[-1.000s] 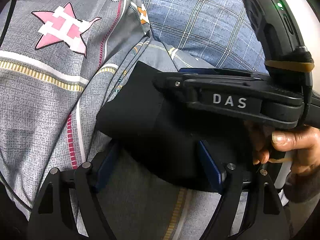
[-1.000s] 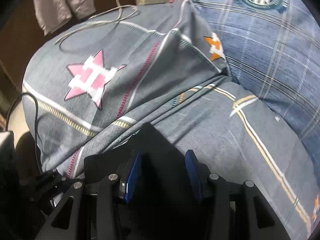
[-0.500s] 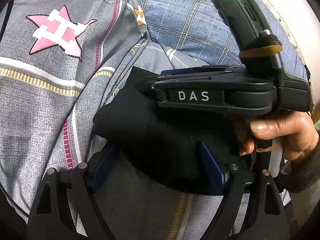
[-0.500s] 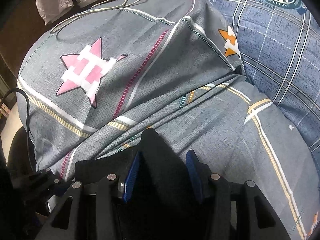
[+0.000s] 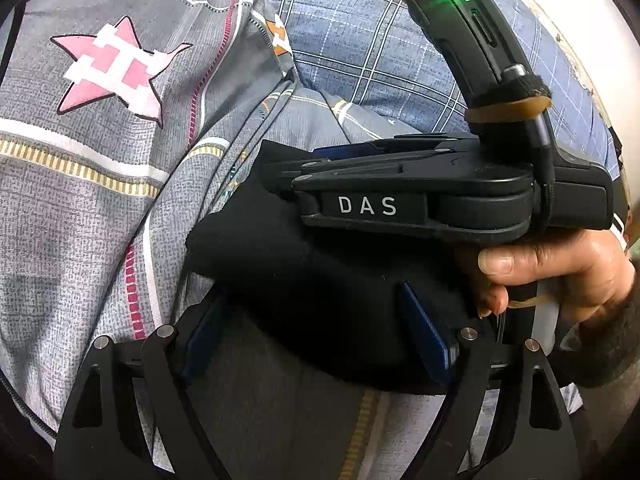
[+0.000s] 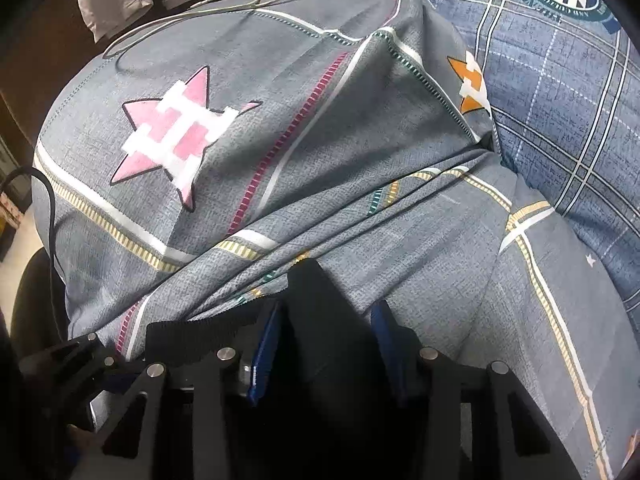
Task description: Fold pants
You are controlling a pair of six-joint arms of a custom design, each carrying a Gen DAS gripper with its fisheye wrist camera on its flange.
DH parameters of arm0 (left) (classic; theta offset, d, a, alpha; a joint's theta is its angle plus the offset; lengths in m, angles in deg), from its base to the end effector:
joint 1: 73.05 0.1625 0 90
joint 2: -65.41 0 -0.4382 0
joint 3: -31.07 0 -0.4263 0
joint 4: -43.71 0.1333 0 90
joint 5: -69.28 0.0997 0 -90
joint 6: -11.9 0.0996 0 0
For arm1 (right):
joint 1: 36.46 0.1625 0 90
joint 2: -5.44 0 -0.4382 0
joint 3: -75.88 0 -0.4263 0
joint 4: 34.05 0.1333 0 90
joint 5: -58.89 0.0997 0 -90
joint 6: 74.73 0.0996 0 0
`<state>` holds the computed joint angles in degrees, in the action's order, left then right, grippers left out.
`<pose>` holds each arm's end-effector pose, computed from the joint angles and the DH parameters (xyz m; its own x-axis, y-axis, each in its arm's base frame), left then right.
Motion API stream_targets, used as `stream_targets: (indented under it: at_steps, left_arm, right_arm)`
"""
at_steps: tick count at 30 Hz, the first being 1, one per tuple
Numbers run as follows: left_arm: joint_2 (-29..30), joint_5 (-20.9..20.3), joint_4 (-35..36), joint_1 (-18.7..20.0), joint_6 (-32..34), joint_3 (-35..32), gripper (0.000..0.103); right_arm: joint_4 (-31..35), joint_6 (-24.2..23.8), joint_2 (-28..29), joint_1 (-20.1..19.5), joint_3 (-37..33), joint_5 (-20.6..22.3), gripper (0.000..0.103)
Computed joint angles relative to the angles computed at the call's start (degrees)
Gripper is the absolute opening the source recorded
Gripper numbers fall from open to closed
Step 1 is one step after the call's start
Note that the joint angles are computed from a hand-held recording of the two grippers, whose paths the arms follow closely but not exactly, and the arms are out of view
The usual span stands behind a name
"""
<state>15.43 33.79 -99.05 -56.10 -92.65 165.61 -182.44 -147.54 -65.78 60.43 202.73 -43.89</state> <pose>-0.2976 -0.3148 -0.0280 -0.8475 -0.4108 -0.3362 0.0292 0.5964 -0.8022 0.1688 -0.4691 0.1333 -0.1720 -0.9788 0.1113 -0.9616 0.1914 0.1969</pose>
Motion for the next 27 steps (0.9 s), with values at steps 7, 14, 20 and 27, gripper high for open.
stream_targets:
  at_steps: [7, 14, 20, 27]
  left_arm:
    - [0.27, 0.18, 0.04, 0.04, 0.05, -0.14, 0.084]
    - [0.41, 0.56, -0.20, -0.13, 0.10, -0.02, 0.084]
    - [-1.11, 1.26, -1.35, -0.97, 0.07, 1.62, 0.048]
    - [-2.34, 5.51, -3.16, -4.59, 5.27, 1.80, 0.029]
  right_arm:
    - [-0.82, 0.84, -0.23, -0.37, 0.49, 0.68, 0.045]
    - [-2.39, -1.15, -2.03, -0.76, 2.27, 2.58, 0.022]
    - [-1.85, -0.35, -5.52, -0.98, 3.52, 5.54, 0.014]
    - [9.24, 4.68, -14.39, -4.41, 0.50, 17.09, 0.012]
